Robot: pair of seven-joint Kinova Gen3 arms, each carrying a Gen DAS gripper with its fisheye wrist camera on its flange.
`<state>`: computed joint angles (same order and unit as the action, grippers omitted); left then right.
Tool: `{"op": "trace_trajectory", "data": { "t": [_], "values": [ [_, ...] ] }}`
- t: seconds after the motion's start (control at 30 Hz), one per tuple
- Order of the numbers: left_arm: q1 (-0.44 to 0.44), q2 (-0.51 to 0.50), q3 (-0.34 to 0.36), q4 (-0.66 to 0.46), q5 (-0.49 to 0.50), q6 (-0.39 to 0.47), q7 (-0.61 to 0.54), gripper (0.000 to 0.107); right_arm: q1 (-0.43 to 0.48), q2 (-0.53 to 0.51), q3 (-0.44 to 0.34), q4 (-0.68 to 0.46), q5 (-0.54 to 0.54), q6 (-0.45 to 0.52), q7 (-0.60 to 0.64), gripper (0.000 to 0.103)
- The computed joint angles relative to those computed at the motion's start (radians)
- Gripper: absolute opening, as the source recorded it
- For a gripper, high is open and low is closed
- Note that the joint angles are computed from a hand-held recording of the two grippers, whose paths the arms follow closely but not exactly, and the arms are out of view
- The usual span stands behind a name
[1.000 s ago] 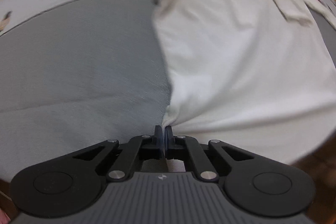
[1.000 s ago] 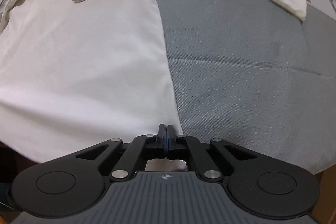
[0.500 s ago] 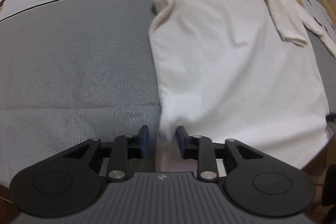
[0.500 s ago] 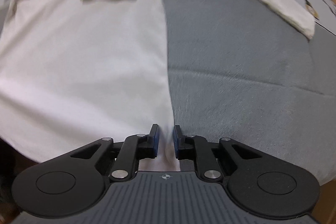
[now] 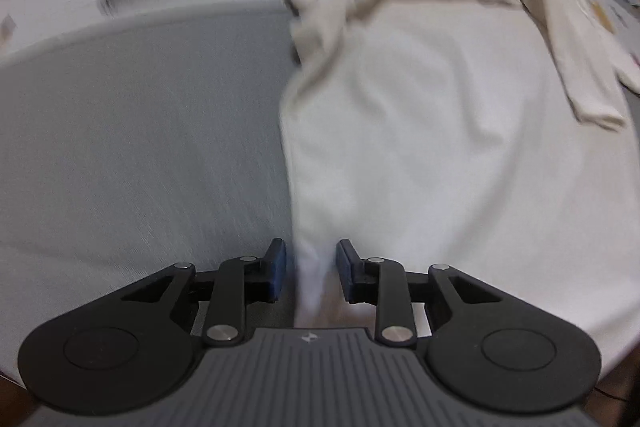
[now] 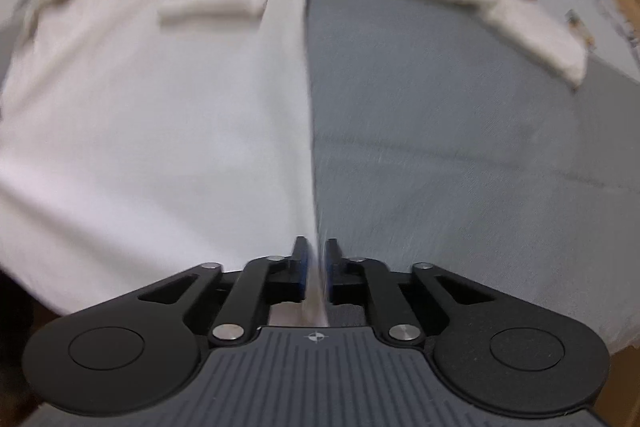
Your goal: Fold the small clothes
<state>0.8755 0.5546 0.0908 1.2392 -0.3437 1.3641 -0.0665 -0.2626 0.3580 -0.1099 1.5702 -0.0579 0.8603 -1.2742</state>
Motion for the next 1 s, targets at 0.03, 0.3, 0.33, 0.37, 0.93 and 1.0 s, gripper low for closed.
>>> {"op": "trace_trajectory", "data": {
  "t": [0.03, 0.3, 0.33, 0.37, 0.93, 1.0],
  "values": [
    [0.028, 0.016, -0.029, -0.035, -0.022, 0.030, -0.009, 0.028, 0.015, -0.017, -0.006, 0.015, -0.026, -0.041, 0.003, 0.029],
    [0.179, 0.082, -0.229, -0.192, -0.186, -0.173, -0.092, 0.028, 0.104, 0.011, -0.092, 0.007, -0.219, -0.118, 0.127, 0.034],
    [0.166, 0.103, -0.215, -0.215, -0.205, -0.212, -0.133, 0.028, 0.088, 0.019, -0.097, 0.001, -0.193, -0.114, 0.127, 0.034],
    [0.143, 0.128, -0.187, -0.244, -0.220, -0.240, -0.174, 0.028, 0.054, 0.030, -0.085, -0.013, -0.159, -0.096, 0.110, 0.034],
    [0.049, 0.588, -0.067, -0.902, -0.175, -0.180, -0.814, 0.017, -0.101, 0.094, -0.010, -0.088, 0.057, 0.043, 0.015, 0.034],
    [0.041, 0.587, -0.115, -0.921, -0.115, -0.155, -0.799, 0.004, -0.102, 0.096, -0.008, -0.093, 0.061, 0.050, 0.013, 0.034]
  ]
}}
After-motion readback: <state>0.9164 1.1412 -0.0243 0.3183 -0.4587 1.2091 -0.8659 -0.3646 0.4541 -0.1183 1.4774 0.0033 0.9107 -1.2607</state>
